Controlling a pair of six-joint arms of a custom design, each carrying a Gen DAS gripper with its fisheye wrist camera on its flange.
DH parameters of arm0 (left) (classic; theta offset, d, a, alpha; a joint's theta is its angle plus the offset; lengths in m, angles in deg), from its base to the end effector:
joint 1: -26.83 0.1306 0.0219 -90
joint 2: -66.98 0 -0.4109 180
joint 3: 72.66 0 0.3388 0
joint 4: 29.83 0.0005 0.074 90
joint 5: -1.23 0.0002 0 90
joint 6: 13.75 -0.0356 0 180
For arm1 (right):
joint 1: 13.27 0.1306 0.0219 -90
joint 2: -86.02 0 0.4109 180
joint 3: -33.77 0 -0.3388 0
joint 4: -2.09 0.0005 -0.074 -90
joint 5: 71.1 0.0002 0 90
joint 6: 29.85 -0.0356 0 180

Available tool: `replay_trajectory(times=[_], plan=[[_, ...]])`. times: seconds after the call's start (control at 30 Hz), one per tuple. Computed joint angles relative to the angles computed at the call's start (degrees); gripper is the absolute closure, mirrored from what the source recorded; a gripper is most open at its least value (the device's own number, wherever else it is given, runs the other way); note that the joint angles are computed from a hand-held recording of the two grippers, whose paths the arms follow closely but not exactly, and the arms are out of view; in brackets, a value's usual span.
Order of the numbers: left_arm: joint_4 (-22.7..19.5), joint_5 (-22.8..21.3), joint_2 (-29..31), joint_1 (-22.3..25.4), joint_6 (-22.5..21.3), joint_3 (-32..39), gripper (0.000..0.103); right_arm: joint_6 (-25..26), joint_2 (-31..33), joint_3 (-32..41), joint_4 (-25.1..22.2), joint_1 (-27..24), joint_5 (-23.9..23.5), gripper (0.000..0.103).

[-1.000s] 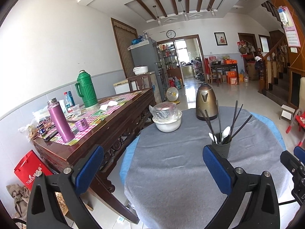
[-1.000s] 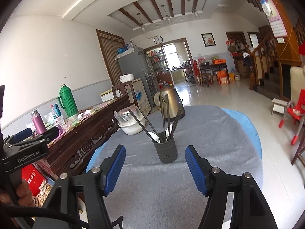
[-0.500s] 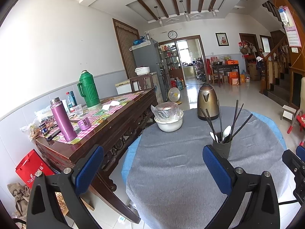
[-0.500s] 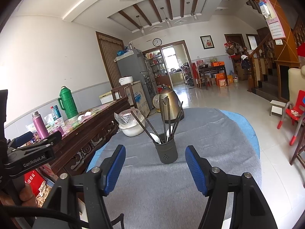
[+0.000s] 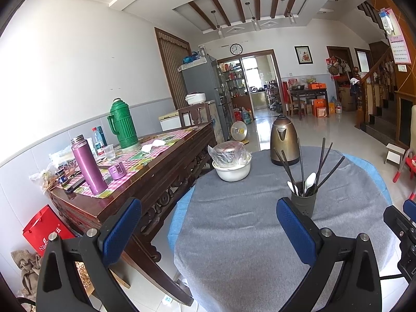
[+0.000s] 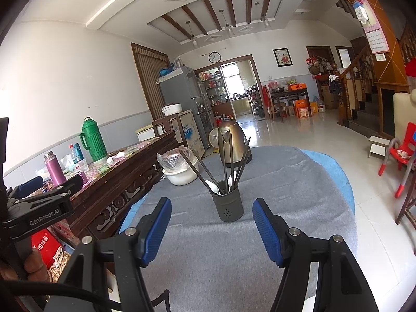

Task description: Organize utensils

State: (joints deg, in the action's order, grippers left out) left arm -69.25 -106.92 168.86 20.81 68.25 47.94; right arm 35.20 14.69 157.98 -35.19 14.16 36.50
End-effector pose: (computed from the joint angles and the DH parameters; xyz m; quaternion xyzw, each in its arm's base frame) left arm 0.5264 -0.0449 0.6031 0.0101 0.8172 0.1394 0.5591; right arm 0.5200 0.2572 0.5705 0.0681 0.8197 0.1311 0.5534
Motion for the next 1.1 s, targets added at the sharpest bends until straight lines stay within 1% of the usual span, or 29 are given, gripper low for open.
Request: replay_trajectory(times=[0.53, 1.1], plan=[[-0.48, -0.74, -0.31, -0.11, 0.43, -0.27, 0.000, 0.00, 0.00, 0.14, -0.31, 0.06, -0.17, 0.034], [0.34, -1.32, -0.57, 0.05, 0.34, -1.08, 0.000, 0.22, 0.14, -0.13, -0.03, 0.03, -0.18, 0.034]])
